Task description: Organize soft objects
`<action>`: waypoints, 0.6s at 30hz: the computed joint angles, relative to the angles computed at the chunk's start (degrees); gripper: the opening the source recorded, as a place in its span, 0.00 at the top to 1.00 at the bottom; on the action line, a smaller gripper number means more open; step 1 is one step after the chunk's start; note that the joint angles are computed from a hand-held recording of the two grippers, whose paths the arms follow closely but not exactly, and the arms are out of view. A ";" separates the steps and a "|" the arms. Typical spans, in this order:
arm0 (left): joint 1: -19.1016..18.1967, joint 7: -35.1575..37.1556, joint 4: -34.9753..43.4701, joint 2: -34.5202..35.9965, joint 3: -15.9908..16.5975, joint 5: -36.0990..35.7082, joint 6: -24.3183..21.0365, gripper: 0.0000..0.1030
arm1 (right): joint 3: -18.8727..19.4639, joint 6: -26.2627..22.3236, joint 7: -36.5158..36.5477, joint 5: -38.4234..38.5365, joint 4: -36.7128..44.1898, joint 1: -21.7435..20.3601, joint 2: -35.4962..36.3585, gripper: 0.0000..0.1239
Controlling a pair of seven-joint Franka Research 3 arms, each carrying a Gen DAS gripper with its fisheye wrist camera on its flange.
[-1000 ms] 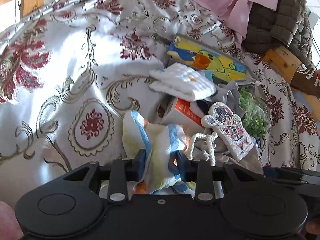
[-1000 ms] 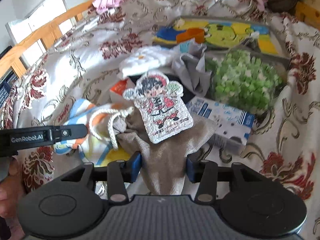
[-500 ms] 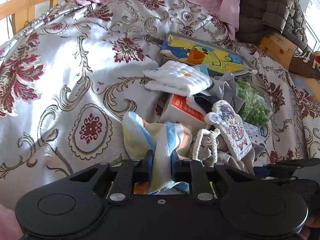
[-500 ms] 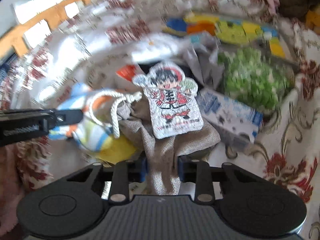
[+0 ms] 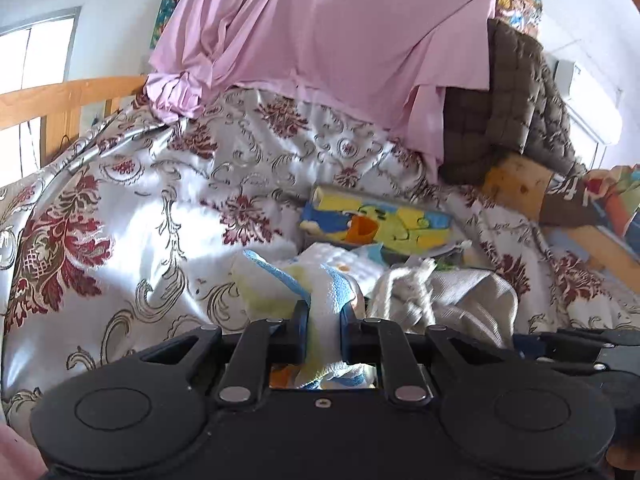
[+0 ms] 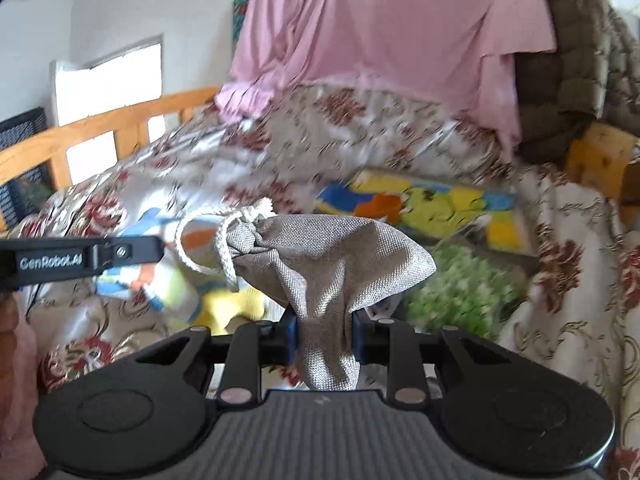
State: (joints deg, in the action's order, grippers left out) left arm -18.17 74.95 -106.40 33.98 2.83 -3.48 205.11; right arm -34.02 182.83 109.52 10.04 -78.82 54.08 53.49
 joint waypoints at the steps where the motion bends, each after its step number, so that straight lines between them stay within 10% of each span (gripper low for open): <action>1: 0.37 -0.18 0.02 0.04 -0.37 0.38 0.47 0.84 | -1.53 0.56 1.01 0.65 -0.50 0.98 0.30 0.77; 18: 7.87 -6.79 10.25 3.54 -7.48 10.88 -0.09 0.84 | -11.78 6.14 5.95 18.27 -0.28 5.05 6.28 0.75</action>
State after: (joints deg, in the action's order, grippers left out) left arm -10.31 68.16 -96.15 37.52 -4.65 7.40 205.02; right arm -45.80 188.97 115.47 28.31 -79.10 59.13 59.77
